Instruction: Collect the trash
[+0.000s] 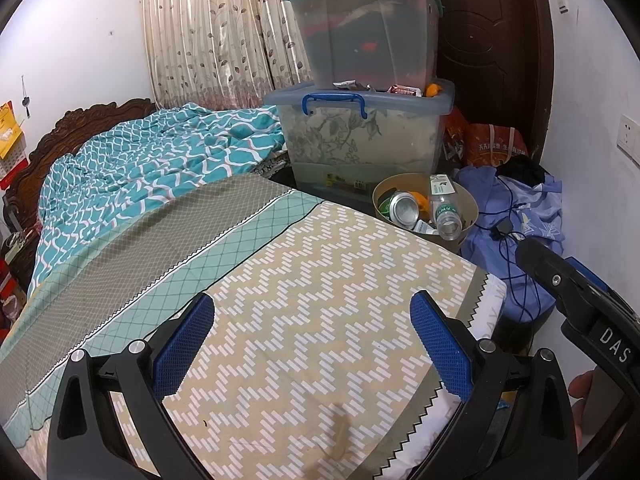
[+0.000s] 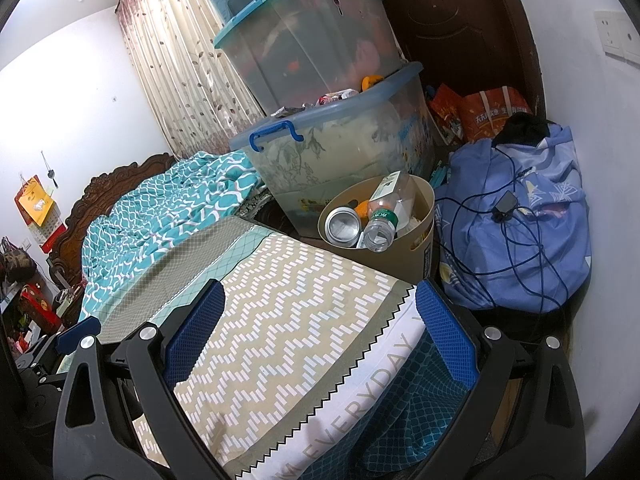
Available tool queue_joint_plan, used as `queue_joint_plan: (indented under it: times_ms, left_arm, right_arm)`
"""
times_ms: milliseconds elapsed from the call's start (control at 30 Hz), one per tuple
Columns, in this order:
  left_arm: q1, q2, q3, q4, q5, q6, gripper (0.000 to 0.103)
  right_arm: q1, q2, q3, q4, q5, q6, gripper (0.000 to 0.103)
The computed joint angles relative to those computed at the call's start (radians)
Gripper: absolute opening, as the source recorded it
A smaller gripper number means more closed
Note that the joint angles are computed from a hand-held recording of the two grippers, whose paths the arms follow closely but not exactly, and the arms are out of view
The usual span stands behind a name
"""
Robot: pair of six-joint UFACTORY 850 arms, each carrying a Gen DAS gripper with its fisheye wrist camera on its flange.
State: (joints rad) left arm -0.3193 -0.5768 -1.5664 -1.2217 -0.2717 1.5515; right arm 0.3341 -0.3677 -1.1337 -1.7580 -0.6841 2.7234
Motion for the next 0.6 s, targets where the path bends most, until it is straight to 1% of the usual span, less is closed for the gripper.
queue_joint_plan:
  times_ms: [233,400,600]
  left_arm:
    - [-0.001,-0.002,-0.002,0.002,0.001,-0.002,0.094]
    - [0.003,0.003,0.015,-0.035,0.001,0.039,0.094]
    - [0.005,-0.001,0.008,-0.022,-0.004,0.031,0.094]
  right_arm:
    - [0.001,0.0,0.0,0.0,0.0,0.0,0.095]
    - [0.0,0.0,0.0,0.001,0.001,-0.001,0.095]
    - [0.0,0.001,0.0,0.002,0.001,-0.002,0.095]
